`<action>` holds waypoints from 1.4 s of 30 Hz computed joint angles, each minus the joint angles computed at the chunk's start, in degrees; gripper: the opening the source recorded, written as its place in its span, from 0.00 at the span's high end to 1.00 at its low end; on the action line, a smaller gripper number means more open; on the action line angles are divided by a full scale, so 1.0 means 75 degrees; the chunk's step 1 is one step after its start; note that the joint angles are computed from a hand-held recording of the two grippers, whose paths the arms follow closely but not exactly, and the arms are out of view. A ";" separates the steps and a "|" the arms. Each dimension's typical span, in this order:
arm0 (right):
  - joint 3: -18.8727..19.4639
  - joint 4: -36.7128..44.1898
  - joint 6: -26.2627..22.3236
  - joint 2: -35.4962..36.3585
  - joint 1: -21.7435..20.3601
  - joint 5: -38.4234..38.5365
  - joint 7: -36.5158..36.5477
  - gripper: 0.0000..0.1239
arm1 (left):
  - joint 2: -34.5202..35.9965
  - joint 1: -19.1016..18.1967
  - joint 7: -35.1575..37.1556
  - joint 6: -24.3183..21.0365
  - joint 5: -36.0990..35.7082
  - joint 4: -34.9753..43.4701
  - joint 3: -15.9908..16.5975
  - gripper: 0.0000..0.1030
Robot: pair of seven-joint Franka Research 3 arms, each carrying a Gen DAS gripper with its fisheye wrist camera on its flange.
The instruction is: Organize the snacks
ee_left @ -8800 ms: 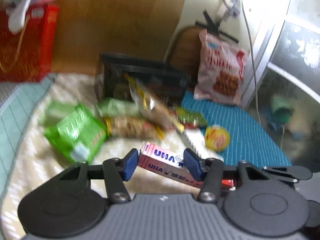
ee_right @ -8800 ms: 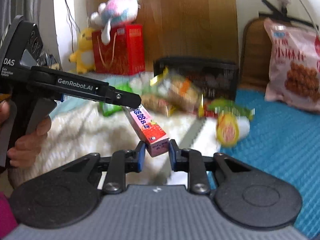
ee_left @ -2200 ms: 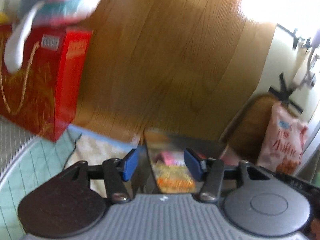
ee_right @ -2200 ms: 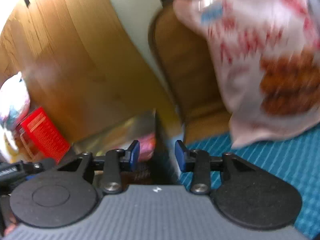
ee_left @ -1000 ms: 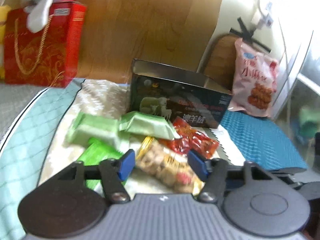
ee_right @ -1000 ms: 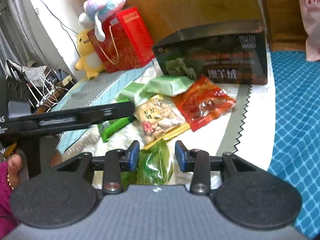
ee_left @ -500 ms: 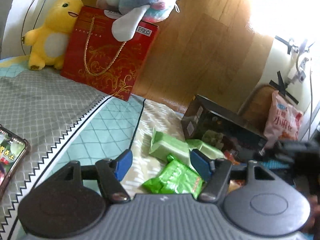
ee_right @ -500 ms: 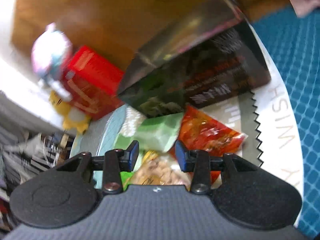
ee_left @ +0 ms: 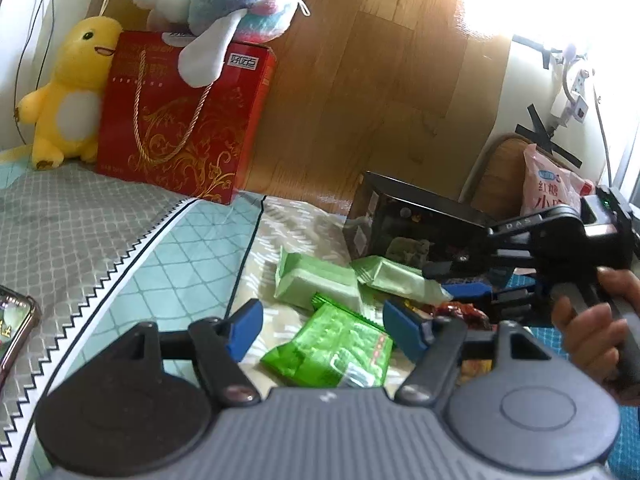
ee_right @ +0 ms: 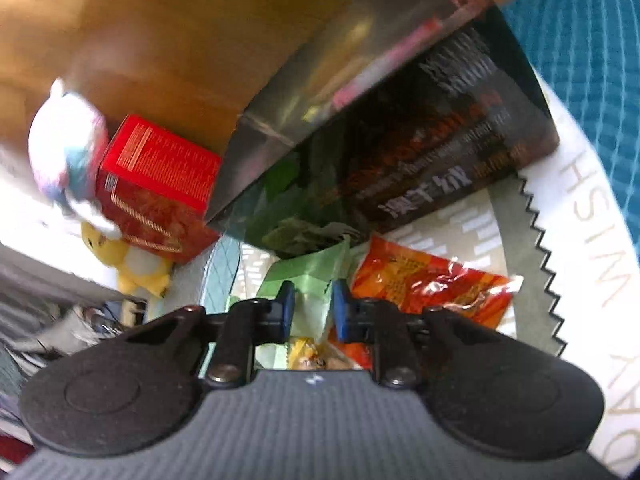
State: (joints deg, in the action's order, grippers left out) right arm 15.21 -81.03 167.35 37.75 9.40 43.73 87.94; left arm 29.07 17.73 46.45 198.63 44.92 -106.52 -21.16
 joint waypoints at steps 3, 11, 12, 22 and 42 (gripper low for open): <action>0.0042 -0.0503 0.0537 -0.0392 0.0114 -0.0315 -0.0745 0.87 | 0.0017 0.0071 -0.0060 -0.0033 0.0035 0.0010 -0.0073 0.34; -0.1471 -0.2530 0.2437 -0.1725 0.1637 -0.2515 -0.1328 0.97 | 0.0021 0.0180 -0.0164 -0.0087 0.0045 -0.0002 -0.0175 0.30; -0.1530 -0.2835 0.2691 -0.1902 0.1684 -0.2668 -0.1555 0.97 | 0.0035 0.0230 -0.0182 -0.0110 0.0064 0.0006 -0.0229 0.30; -0.0418 -0.4342 0.3189 -0.2424 0.0922 -0.4833 -0.3576 0.88 | 0.0034 0.0315 -0.0144 -0.0173 -0.0046 -0.0023 -0.0338 0.28; 0.1887 -0.5540 0.4530 -0.2719 -0.1630 -0.5108 -0.0893 0.57 | 0.0009 0.0328 0.0157 -0.0319 -0.0374 -0.0064 -0.0399 0.26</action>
